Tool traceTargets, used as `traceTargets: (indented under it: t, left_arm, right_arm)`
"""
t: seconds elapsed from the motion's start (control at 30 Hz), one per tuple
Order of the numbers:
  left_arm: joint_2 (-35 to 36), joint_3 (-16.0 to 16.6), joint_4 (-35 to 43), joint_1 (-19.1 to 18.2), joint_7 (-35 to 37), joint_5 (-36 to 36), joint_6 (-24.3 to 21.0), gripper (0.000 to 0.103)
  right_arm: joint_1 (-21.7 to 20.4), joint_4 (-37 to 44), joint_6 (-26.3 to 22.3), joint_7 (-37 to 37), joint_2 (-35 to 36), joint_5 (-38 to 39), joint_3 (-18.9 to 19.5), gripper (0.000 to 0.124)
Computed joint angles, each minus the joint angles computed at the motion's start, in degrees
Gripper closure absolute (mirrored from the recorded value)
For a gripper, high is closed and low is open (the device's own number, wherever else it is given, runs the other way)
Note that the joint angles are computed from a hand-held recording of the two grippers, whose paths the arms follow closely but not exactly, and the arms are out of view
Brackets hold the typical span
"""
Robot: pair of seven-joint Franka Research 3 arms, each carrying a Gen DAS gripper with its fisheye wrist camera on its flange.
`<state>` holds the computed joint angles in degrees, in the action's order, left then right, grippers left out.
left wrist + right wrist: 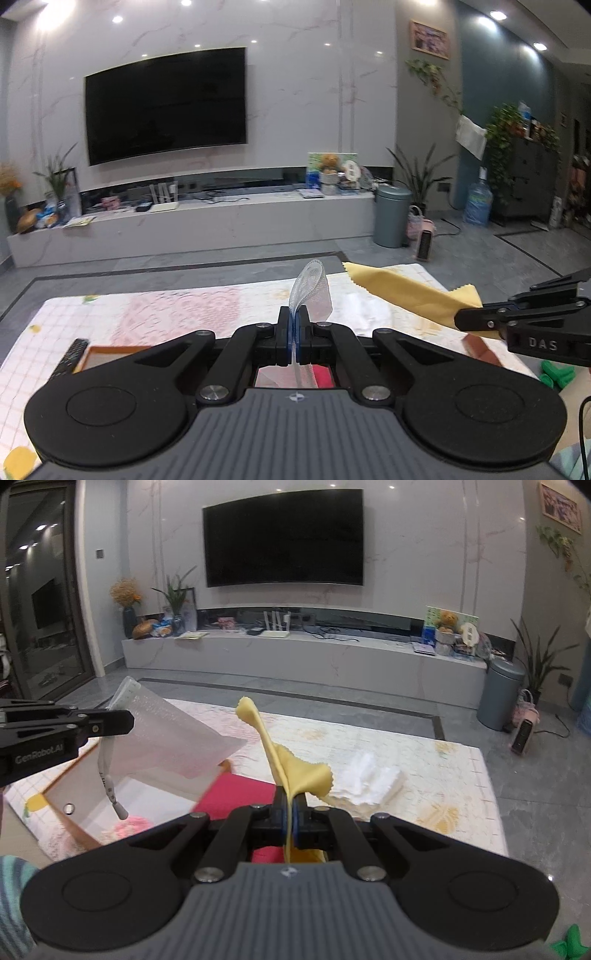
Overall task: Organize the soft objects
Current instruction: 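Carry the plastic bag and yellow cloth over the orange box and release both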
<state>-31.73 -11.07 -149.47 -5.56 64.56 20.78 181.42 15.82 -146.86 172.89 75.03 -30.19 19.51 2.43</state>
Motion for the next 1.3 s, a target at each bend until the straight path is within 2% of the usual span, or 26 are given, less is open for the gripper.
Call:
traceTargets:
  t: [0.2, 0.47, 0.53, 0.6, 0.7, 0.77, 0.83, 0.97, 1.07, 1.17, 1.3]
  left_arm:
    - [-3.85, 2.30, -3.44, 1.76, 0.42, -0.07, -0.73, 0.102]
    - [-3.86, 6.64, -5.75, 3.18, 2.20, -1.67, -0.67, 0.102]
    - [-3.27, 8.38, -6.13, 2.57, 3.10, -2.46, -0.65, 0.102]
    - [-1.97, 10.38, -6.21, 1.71, 4.18, -3.38, -0.35, 0.102]
    - [0.30, 12.67, -5.86, 0.25, 5.59, -4.98, -0.27, 0.102]
    - [2.85, 13.38, -4.47, -0.81, 6.32, -6.16, -0.40, 0.102]
    - [4.40, 17.77, -4.54, -4.82, 9.62, -7.28, 0.16, 0.102]
    - [8.44, 22.97, -2.27, -10.99, 14.65, -11.48, -0.58, 0.102]
    - [10.70, 27.06, -1.02, -15.66, 18.43, -15.30, -0.89, 0.102]
    - [12.05, 26.75, -0.06, -15.89, 20.58, -17.52, -2.67, 0.102]
    - [12.97, 23.70, 0.80, -13.36, 21.89, -19.43, -5.42, 0.102]
  right_arm:
    - [4.04, 1.40, -0.18, 1.48, 1.53, 1.32, 1.80, 0.124]
    - [11.24, 7.91, -1.20, 0.04, 10.10, 5.23, 1.29, 0.124]
    - [10.62, 10.32, -1.77, 0.85, 13.26, 4.84, 2.64, 0.124]
    - [7.92, 12.84, -2.39, 4.38, 16.62, 1.45, 5.60, 0.124]
    - [2.79, 16.52, -2.96, 14.39, 21.93, -8.98, 10.11, 0.124]
    - [1.75, 19.08, -4.10, 20.56, 25.08, -15.37, 10.82, 0.124]
    - [1.94, 21.02, -4.60, 25.06, 27.84, -20.97, 10.32, 0.124]
    - [4.10, 24.88, -6.24, 32.40, 32.56, -31.63, 7.56, 0.124]
    - [6.27, 27.41, -8.13, 32.77, 35.47, -33.43, 5.15, 0.124]
    - [8.19, 29.33, -9.51, 31.70, 37.49, -34.57, 3.32, 0.123]
    - [9.03, 30.30, -9.99, 26.95, 38.66, -31.52, 2.81, 0.120]
